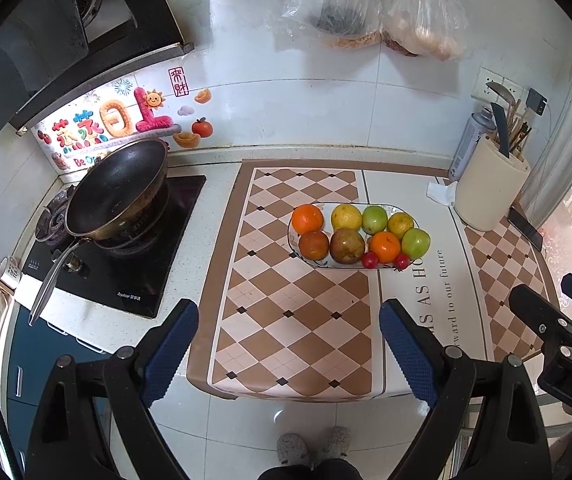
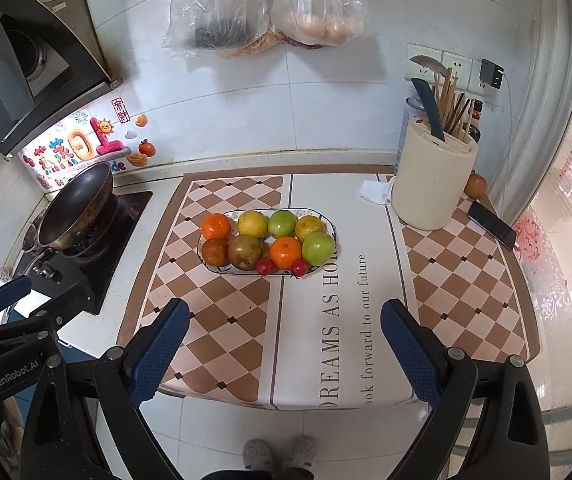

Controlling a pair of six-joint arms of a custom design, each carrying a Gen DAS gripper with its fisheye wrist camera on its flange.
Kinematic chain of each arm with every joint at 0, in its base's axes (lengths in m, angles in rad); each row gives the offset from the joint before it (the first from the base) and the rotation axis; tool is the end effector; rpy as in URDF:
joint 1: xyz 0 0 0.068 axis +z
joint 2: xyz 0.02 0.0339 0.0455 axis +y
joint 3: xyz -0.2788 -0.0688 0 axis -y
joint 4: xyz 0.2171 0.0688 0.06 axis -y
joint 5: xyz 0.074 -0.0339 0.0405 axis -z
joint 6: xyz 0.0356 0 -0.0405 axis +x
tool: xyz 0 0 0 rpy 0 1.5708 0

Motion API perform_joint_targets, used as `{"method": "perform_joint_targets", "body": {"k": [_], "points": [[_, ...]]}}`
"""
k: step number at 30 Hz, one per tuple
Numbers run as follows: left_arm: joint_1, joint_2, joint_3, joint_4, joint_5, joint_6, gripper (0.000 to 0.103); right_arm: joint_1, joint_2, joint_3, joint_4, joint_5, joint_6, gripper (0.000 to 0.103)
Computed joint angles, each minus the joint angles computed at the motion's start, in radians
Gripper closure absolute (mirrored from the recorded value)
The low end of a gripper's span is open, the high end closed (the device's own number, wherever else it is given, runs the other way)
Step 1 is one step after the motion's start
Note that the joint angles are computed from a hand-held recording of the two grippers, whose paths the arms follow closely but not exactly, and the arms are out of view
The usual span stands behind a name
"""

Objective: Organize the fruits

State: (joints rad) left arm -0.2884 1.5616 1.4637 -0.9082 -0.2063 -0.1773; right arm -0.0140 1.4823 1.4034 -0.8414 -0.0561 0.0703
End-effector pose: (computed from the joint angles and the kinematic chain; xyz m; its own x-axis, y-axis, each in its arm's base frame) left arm 0.2874 -0.0777 0.3388 -0.8277 0.0655 -0.5573 0.0277 0.9967 0.0759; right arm 0.2829 -0.0020 0.3467 -0.7951 0.0813 -0.6009 0.0360 0.9956 0.0870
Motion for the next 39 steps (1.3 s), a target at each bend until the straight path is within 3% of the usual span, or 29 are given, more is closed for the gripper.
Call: {"method": "perform_joint_targets", "body": {"k": [39], "points": [[-0.053, -0.056, -0.015, 0.001, -0.05, -0.022, 0.01, -0.01, -0.035, 0.012, -0.036, -0.011, 0.001, 0.004]]}}
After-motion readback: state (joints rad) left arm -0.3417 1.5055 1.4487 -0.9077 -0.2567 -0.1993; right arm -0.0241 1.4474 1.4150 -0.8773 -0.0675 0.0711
